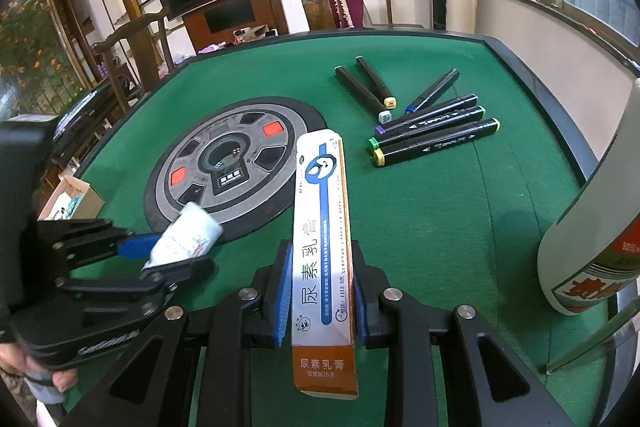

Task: Organize objects
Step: 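Lift the white bottle upright with the left gripper while the right gripper lifts the cream box, then carry the white bottle toward the tray with the left gripper while the right gripper carries the cream box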

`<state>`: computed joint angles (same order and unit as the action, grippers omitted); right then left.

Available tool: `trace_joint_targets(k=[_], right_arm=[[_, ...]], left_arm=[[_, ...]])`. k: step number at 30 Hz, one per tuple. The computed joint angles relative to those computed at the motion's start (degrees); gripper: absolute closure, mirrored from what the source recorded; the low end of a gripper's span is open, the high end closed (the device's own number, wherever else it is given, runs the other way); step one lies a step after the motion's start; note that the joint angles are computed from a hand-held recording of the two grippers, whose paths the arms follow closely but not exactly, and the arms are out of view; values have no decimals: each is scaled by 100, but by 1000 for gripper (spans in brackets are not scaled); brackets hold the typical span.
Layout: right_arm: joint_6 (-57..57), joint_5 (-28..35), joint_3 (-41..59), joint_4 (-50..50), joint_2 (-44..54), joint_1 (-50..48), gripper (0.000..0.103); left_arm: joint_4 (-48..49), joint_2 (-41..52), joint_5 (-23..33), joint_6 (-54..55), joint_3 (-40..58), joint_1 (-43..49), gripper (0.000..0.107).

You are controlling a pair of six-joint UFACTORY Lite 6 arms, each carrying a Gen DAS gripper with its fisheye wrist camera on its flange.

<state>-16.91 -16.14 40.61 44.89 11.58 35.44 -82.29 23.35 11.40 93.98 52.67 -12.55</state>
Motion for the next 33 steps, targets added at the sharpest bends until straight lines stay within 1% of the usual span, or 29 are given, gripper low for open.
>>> trace_joint_targets(k=[1,3,8,13,16,22,28,33], right_arm=[[-17,-3,15,16,17,31,77],[36,-2,31,-47,36,72,77],[694,-49,-10,-719,24,119,77],[241,-286,41,-186,91,446,77],[-5,-308,179,46,258,664,77],[-277,-372,381,289,530,972,77],[-312,-350,457,302,657,1083,76],[-331,-403,401,324,580,1155,76]], left_arm=[[-391,-190,72,384,-224,54,74],[-749,-421,157,702,-492,128,74],[-885,-1146,431,761,-1250,485,74],[-985,-2089,845,1088,-2189,1154,74],[-867,-2527,965,1187,-2600,1585,74],[-197,-3420,1300,1036,-3165,2613,74],[443,-3722,1736,798,-3272,3548,74],[559,-3739,1801,717,-3251,3840,74]])
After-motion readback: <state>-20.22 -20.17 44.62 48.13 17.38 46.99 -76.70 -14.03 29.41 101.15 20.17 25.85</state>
